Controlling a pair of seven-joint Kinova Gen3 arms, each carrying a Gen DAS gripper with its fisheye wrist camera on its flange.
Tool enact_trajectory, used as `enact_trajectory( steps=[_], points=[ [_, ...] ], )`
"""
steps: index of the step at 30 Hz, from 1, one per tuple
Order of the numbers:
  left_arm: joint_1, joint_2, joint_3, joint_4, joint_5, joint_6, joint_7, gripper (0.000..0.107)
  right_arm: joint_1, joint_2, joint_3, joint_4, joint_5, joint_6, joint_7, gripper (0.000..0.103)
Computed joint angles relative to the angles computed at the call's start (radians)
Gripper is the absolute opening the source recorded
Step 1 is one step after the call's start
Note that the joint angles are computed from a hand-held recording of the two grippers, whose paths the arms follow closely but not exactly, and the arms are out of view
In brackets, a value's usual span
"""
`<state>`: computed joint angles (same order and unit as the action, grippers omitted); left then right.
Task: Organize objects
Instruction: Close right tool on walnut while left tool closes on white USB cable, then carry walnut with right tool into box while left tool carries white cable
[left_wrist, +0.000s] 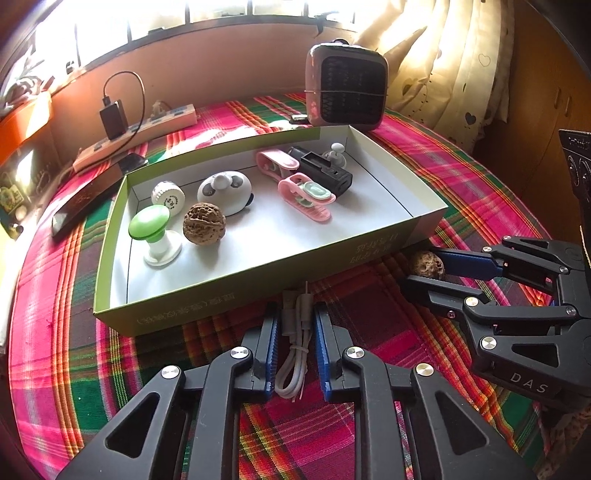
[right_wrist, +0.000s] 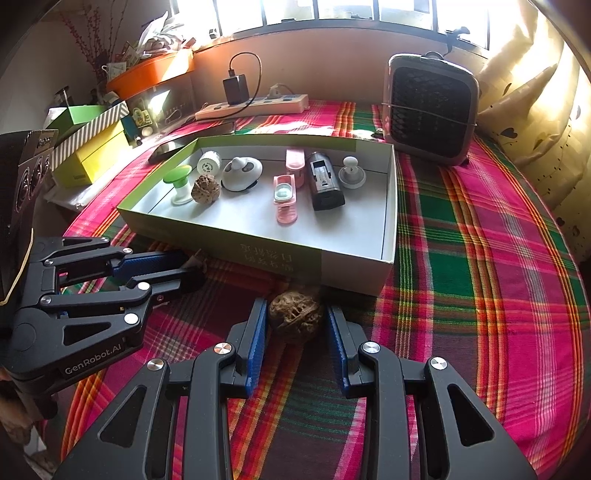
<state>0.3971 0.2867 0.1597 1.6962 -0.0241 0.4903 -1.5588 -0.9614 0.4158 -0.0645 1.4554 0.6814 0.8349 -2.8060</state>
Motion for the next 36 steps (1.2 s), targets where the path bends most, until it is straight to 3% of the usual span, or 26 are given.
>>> enact_trajectory(
  steps=[21, 36],
  points=[
    [0.002, -0.004, -0.003, 0.009, -0.005, -0.013, 0.019, 0.016, -0.004, 0.004, 0.001, -0.005, 0.002, 0.009, -0.004, 0.032],
    [-0.031, -0.016, 0.011, 0.025, 0.052, -0.033, -0.009, 0.016, -0.008, -0.006, 0.001, 0.01, 0.02, -0.004, -0.03, 0.032]
  ],
)
